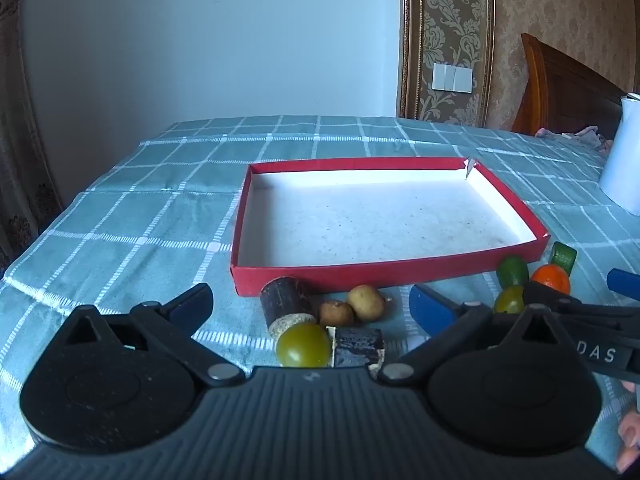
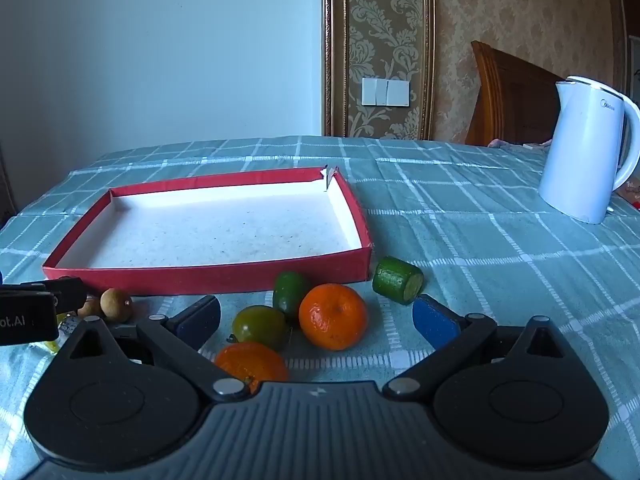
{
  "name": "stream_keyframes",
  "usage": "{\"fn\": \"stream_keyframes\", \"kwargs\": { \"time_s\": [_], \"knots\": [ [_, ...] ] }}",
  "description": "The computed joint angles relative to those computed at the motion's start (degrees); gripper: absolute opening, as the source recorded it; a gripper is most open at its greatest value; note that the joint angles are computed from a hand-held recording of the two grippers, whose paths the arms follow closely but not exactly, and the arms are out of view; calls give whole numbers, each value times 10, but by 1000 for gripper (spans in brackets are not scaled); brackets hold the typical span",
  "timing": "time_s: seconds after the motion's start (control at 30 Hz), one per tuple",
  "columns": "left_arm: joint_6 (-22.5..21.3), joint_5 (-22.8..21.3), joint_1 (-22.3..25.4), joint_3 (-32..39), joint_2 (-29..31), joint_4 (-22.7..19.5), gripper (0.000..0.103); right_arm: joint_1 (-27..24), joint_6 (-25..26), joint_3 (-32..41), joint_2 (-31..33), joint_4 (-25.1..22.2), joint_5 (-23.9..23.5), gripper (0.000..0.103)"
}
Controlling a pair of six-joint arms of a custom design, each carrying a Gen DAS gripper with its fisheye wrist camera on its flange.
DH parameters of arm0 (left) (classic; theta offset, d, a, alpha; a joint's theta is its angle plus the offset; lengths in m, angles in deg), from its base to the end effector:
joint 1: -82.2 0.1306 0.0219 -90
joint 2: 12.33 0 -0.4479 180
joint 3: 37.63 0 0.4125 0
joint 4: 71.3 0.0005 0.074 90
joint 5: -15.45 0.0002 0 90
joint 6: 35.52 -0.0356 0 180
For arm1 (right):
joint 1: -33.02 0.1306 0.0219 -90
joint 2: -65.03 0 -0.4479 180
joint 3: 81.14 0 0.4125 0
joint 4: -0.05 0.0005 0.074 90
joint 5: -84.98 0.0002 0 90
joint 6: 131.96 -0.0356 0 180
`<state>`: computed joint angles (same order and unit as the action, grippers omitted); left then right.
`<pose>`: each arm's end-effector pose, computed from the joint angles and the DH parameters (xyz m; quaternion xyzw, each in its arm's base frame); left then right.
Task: Organize fruits
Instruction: 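Move the right tool toward the mandarin in front of the tray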
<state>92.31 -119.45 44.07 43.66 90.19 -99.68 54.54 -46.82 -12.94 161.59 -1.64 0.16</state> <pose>0.4617 -0.3311 0.3428 -0.1296 0.8677 0.0862 0.4720 0.4951 0.1912 0.3246 -0.1030 0.8595 0.0758 0.4949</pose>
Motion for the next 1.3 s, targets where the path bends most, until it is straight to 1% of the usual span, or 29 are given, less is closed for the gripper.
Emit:
{"fn": "stream_keyframes", "kwargs": {
  "time_s": [0.07,0.2,0.3,0.33,0.37,0.4,0.47,0.53,0.57,0.7,0.93,1.1,1.2,1.3],
  "knots": [
    [7,10,2,-3,-3,6,103,-1,-1,-3,-3,5,1,103],
    [-1,11,3,-7,-5,6,103,5,1,-6,-4,0,7,103],
    [-8,16,7,-9,-7,4,103,1,-4,-7,-4,-4,-6,103],
    [4,2,1,-18,-13,0,103,2,-5,-8,-3,-1,-7,103],
    [-1,3,1,-24,-16,7,103,1,-5,-16,-10,4,-12,103],
    [4,-4,-6,-19,-11,2,103,-5,-6,-13,-12,-2,-26,103],
    [7,-4,-6,-22,-12,0,103,-7,-7,-18,-15,4,-33,103],
    [9,1,-5,-23,-12,-4,103,-6,-4,-19,-17,4,-32,103],
    [7,4,-3,-27,-12,0,103,-5,-3,-19,-16,4,-32,103],
    [8,-2,-2,-37,-17,4,103,-5,4,-22,-16,11,-29,103],
    [9,12,2,-57,-29,2,103,-9,2,-26,-20,12,-34,103],
    [12,23,6,-92,-48,23,103,-12,1,-30,-22,15,-39,103],
    [25,29,9,-98,-50,25,103,-12,-2,-28,-19,11,-42,103],
    [17,38,9,-101,-51,37,103,-12,-3,-26,-18,7,-44,103]
  ]
}}
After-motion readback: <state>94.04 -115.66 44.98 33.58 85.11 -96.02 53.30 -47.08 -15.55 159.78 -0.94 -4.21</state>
